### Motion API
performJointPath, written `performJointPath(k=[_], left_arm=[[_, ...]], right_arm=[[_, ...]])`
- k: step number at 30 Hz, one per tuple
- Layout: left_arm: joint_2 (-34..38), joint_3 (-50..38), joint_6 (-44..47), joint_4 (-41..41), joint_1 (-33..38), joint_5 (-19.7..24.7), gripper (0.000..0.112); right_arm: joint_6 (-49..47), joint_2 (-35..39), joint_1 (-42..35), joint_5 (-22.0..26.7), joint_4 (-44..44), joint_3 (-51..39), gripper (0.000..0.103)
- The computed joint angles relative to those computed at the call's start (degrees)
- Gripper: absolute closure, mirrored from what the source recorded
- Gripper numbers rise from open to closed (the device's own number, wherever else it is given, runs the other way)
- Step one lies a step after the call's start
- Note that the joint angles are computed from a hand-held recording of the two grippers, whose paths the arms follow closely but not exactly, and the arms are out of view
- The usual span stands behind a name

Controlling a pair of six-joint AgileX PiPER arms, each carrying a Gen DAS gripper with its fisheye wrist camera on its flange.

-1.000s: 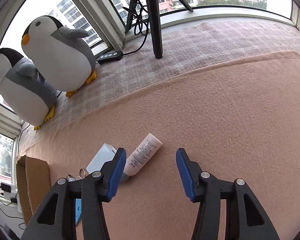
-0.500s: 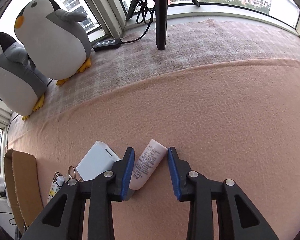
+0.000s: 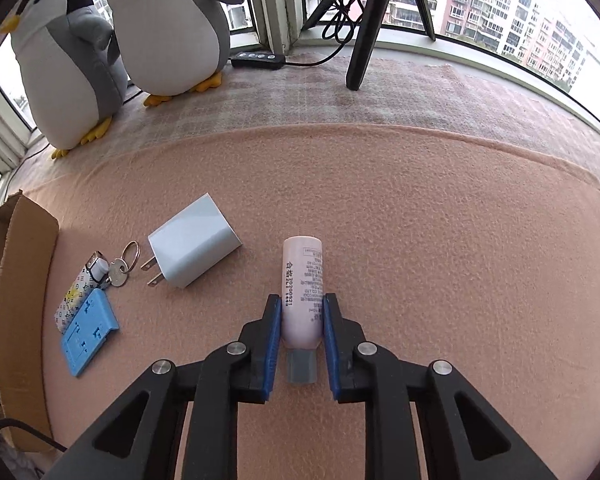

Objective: Organize rigid objects
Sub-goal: 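Carry the pink lotion bottle into the box and release it with the right gripper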

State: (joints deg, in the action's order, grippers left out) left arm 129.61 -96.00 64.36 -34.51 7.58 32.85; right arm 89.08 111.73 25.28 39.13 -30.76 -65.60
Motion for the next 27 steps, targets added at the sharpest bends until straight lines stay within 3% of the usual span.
performJointPath(k=[5,11,27], left_arm=[[0.08,-0.29,-0.13,-0.10,0.05,0.36,0.082],[0.08,-0.26,-0.02,-0.15,0.08,0.36,0.082],[0.14,-0.29,-0.03,-0.25,0.06,0.31,0.082]], right_arm=[[3.74,-2.67,3.50,-0.14,-2.00,0.53,0.085],[2.69,-3.10,8.27,2.33,-3.83,-6.09,0.085],[-19.34,10.54,15.58,6.89,6.11,-36.88,0.085]])
